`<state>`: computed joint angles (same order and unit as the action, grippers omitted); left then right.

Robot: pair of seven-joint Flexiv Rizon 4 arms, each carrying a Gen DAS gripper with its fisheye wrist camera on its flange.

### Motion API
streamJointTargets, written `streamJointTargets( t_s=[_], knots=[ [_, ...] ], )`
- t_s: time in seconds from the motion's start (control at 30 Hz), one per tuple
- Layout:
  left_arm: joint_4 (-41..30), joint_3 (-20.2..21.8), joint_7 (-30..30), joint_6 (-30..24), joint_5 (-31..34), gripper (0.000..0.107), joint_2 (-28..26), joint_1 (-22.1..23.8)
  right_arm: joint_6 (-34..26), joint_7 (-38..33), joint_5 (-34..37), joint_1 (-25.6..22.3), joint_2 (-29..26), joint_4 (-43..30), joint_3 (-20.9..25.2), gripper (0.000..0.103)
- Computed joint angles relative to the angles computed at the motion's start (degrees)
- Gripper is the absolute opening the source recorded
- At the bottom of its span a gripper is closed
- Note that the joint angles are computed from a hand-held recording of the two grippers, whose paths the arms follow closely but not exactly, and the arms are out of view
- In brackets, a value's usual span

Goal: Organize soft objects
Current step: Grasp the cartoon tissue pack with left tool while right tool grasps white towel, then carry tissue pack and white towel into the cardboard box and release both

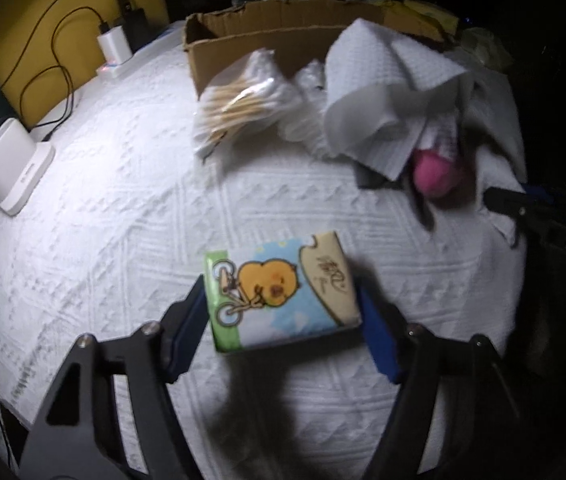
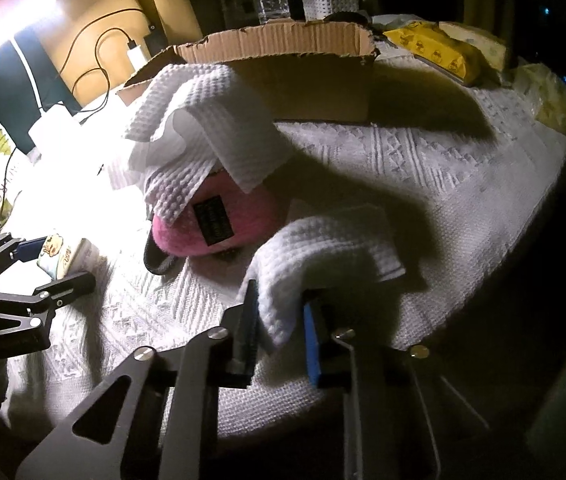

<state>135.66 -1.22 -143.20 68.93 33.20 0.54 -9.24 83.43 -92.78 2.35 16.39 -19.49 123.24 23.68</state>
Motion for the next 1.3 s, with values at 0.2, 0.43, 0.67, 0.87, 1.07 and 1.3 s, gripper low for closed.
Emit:
streamJointTargets(
  t_s=[0.2,0.43,0.67,0.87,1.07,1.3],
  knots=[
    [-1.42,-1.2,-0.8,-1.75,0.46,0.071,2.52,-0.34,0.11,-2.43,2.57,-2.47,0.75,-1.03,1.98,0.018],
    [-3.52,-2.51,-1.78,-2.23,3.42,0.071,4.49,0.87,-0.24,-5.76,6.18,-4.1,1.93,-3.57,2.95,0.018],
    [-5.9,-2.02,0.96,-1.29,3.95,0.071,4.04,2.81,-1.77,-9.45,9.99,-5.03,2.09,-7.28,3.41,0.018],
    [-8.95,-1.2,2.13,1.78,4.99,0.071,2.09,3.95,-3.37,-12.31,12.1,-4.53,1.36,-11.45,2.54,0.018],
    [-12.75,0.36,4.37,4.38,5.23,0.071,-0.66,4.21,-4.69,-13.32,12.3,-3.28,-0.58,-16.01,1.16,0.018],
    [-15.78,3.19,6.9,8.59,2.1,0.071,-4.43,4.19,-5.95,-13.4,10.71,-1.95,-3.36,-20.66,0.17,0.018]
  ],
)
